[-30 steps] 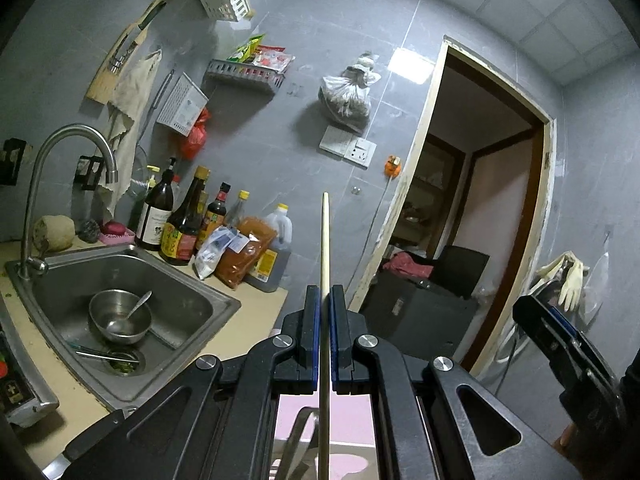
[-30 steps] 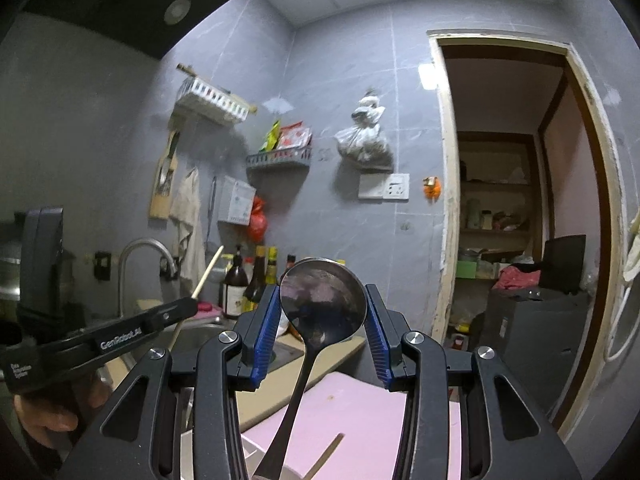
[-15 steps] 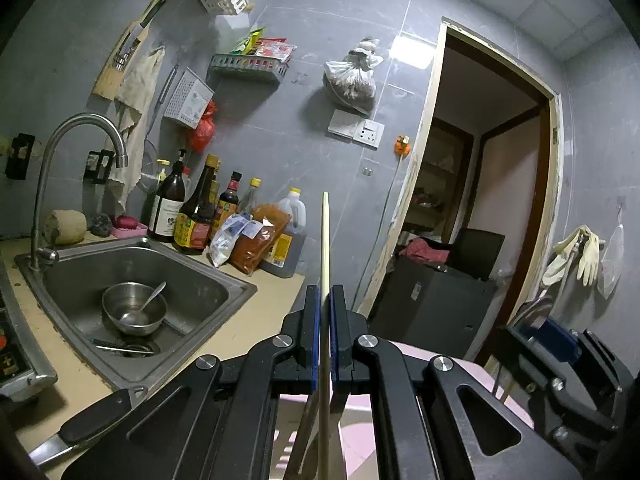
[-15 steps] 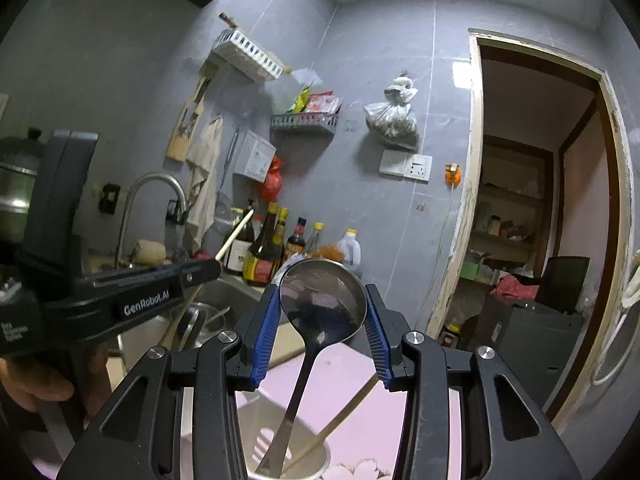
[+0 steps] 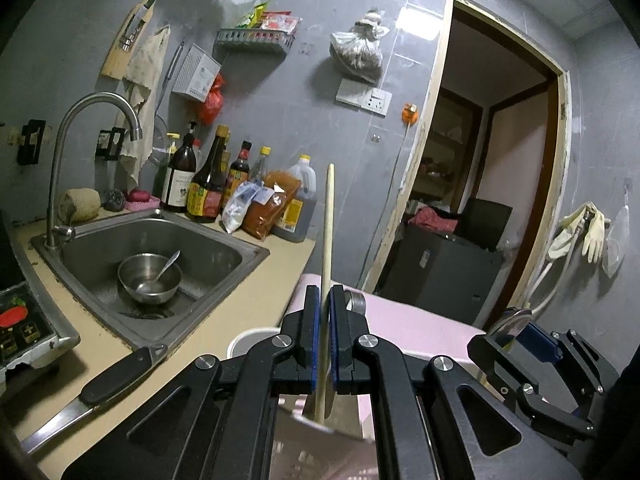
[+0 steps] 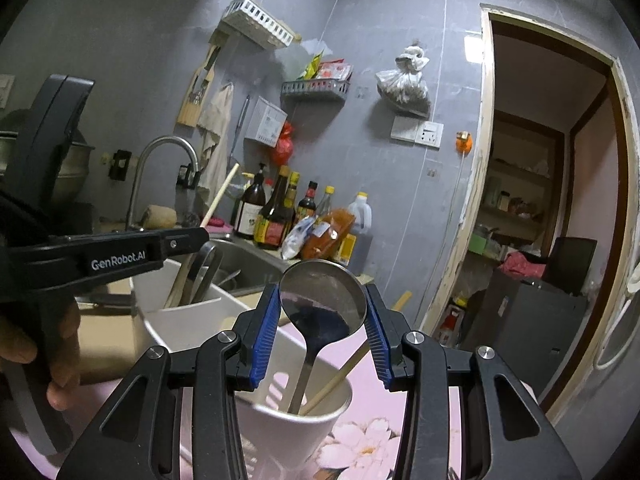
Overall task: Organize utensils
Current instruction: 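Open right tool to drop spoon in holder while left tool releases chopstick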
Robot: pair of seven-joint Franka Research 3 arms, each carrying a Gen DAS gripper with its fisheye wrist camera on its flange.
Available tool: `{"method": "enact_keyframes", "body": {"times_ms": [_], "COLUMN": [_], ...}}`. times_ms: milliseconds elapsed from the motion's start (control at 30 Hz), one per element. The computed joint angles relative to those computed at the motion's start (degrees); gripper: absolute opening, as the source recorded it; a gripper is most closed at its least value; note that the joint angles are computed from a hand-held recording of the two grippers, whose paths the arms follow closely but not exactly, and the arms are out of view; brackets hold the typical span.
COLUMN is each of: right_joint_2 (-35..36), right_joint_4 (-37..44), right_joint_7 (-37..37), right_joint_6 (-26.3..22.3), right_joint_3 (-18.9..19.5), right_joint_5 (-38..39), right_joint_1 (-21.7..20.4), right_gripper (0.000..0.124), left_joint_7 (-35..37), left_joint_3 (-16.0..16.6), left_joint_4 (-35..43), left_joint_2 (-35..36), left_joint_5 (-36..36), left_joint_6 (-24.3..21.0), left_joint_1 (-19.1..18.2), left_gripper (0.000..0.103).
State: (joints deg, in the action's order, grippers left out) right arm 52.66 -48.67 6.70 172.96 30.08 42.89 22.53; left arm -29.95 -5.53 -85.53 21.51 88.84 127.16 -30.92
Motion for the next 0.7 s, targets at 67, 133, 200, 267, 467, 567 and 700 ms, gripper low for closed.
{"method": "enact_keyframes", "body": {"times_ms": [67,133,200,267,467,567,700], "right_joint_2": [-0.6,-1.1,-1.8,-2.7,-5.5,-6.8,-8.2], "right_joint_4": [-1.2,-2.1,-3.3,-4.5,-8.5,-9.8,-10.6], "right_joint_7": [-0.4,-0.6,-1.0,-1.1,-8.3,-13.0,-19.9], "right_joint_6": [0.1,0.4,0.5,0.1,1.4,2.4,4.5], "right_joint_3": [0.6,1.0,1.7,2.1,8.3,11.2,14.8], "right_joint_5": [0.5,1.0,1.8,2.7,10.1,15.6,23.3], "right_joint_1": [-0.6,-1.1,-1.8,-2.5,-7.2,-9.6,-12.7], "right_gripper": [0.038,0.039,0.039,0.039,0.045,0.053,0.063], "left_joint_7": [0.6,1.2,0.8,0.0,-1.3,-0.9,0.3], "left_joint_3": [-0.2,-0.4,-0.5,-0.6,-1.2,-1.5,-1.4], "left_joint_4": [-0.3,-0.6,-1.2,-1.9,-2.4,-1.4,1.0], "left_joint_2": [-0.2,-0.5,-1.0,-1.5,-2.4,-2.2,-1.3], "left_joint_5": [-0.8,-1.4,-1.6,-1.3,0.3,1.0,2.3], "left_joint_6": [0.7,1.4,2.1,3.1,3.4,3.4,3.3], "left_joint_1": [0.2,0.4,0.5,0.7,0.5,0.3,-0.6], "left_gripper": [0.003,0.003,0.003,0.004,0.023,0.029,0.046]}}
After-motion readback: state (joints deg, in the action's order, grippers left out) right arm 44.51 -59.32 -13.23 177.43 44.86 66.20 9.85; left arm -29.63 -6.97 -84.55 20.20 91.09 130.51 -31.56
